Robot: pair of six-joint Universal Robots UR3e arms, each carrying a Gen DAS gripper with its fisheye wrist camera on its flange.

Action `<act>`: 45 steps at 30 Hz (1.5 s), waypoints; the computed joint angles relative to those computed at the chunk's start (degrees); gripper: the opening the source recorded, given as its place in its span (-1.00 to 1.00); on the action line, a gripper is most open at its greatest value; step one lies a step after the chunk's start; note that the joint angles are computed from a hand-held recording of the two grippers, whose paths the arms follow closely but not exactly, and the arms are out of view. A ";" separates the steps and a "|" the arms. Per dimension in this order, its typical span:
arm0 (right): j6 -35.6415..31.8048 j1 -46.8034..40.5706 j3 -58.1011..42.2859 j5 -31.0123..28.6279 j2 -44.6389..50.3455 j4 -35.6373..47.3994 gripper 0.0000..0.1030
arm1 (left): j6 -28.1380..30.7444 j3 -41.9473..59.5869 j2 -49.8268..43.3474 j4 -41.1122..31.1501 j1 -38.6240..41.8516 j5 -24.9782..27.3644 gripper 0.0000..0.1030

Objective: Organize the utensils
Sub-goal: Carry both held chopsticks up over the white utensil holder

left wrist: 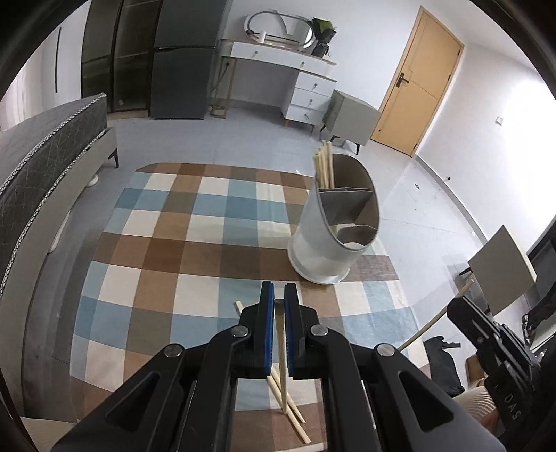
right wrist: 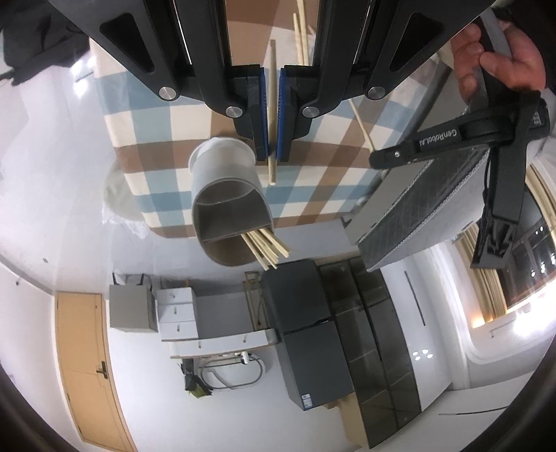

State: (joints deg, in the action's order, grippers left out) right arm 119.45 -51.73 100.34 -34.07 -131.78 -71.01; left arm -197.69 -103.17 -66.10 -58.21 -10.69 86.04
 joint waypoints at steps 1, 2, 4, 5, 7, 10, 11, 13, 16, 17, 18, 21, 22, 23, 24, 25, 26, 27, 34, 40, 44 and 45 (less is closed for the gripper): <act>-0.40 -0.32 -0.27 0.08 -0.26 0.68 -0.92 | -0.17 0.64 -0.43 -0.02 -0.79 0.60 -0.98; -0.66 -0.67 -0.63 0.18 -0.53 1.31 -0.92 | -0.03 1.21 -0.78 0.04 -1.33 0.91 -0.98; -1.78 -1.43 -1.53 0.47 -0.80 2.95 -0.92 | 0.08 2.72 -1.53 -0.21 -2.69 1.97 -0.98; -2.44 -1.83 -1.99 0.63 -0.97 3.77 -0.92 | 0.09 3.31 -1.71 -0.49 -3.02 1.99 -0.98; -4.11 -2.73 -3.38 1.05 -0.99 5.96 -0.92 | 0.16 4.61 -1.89 -1.05 -3.11 1.37 -0.98; -5.73 -3.87 -5.02 1.82 -0.67 8.05 -0.92 | 0.23 6.68 -2.51 -1.74 -3.42 0.87 -0.98; -5.65 -3.98 -5.49 1.98 -0.38 7.99 -0.92 | 0.19 7.41 -2.74 -1.90 -3.50 0.73 -0.98; -5.61 -4.11 -6.05 2.23 0.18 7.89 -0.92 | 0.13 8.48 -3.08 -1.93 -3.33 -0.05 -0.98; -3.67 -3.25 -5.94 2.28 1.30 4.75 -0.92 | -0.14 10.52 -4.18 -2.27 -3.54 -0.75 -0.98; -2.53 -2.96 -5.69 2.36 1.73 3.06 -0.92 | -0.15 11.46 -4.72 -2.37 -3.54 -1.19 -0.98; -2.80 -3.25 -6.02 2.61 2.11 3.33 -0.92 | -0.15 12.47 -5.38 -2.39 -3.70 -1.29 -0.98; -1.29 -2.87 -6.31 2.71 3.66 0.56 -0.92 | -0.54 15.15 -7.03 -2.62 -3.40 -2.36 -0.98; 0.56 -1.96 -6.03 2.49 4.64 -2.47 -0.92 | -0.63 15.96 -7.56 -2.57 -3.29 -2.78 -0.98; 1.11 -1.87 -6.09 2.52 5.09 -3.57 -0.92 | -0.59 16.72 -8.09 -2.46 -3.34 -3.10 -0.98; 2.34 -1.36 -6.38 2.55 6.27 -5.50 -0.92 | -0.69 17.93 -8.97 -2.22 -3.76 -2.80 -0.98; 3.44 -0.71 -6.77 2.39 7.36 -7.03 -0.92 | -0.68 18.70 -9.53 -1.92 -3.71 -3.27 -0.98; 5.74 0.54 -6.99 1.86 8.86 -10.36 -0.92 | -0.70 19.23 -9.97 -1.65 -3.67 -3.71 -0.98; 6.70 1.01 -7.19 1.71 9.59 -11.91 -0.92 | -0.71 20.11 -10.65 -1.49 -3.87 -3.66 -0.98; 15.22 5.16 -12.41 1.37 17.96 -23.95 -0.92 | -2.20 27.75 -15.70 -0.77 -1.80 -7.70 -0.98; 22.33 12.93 -23.47 -3.39 29.21 -34.73 -0.92 | -3.84 35.46 -21.45 1.78 0.25 -10.30 -0.98; 26.27 17.88 -31.77 -6.63 36.85 -39.10 -0.92 | -3.81 40.33 -25.66 2.01 2.15 -11.61 -0.98; 26.91 18.89 -33.49 -7.16 38.46 -39.99 -0.92 | -3.93 40.92 -26.31 2.11 2.68 -11.99 -0.98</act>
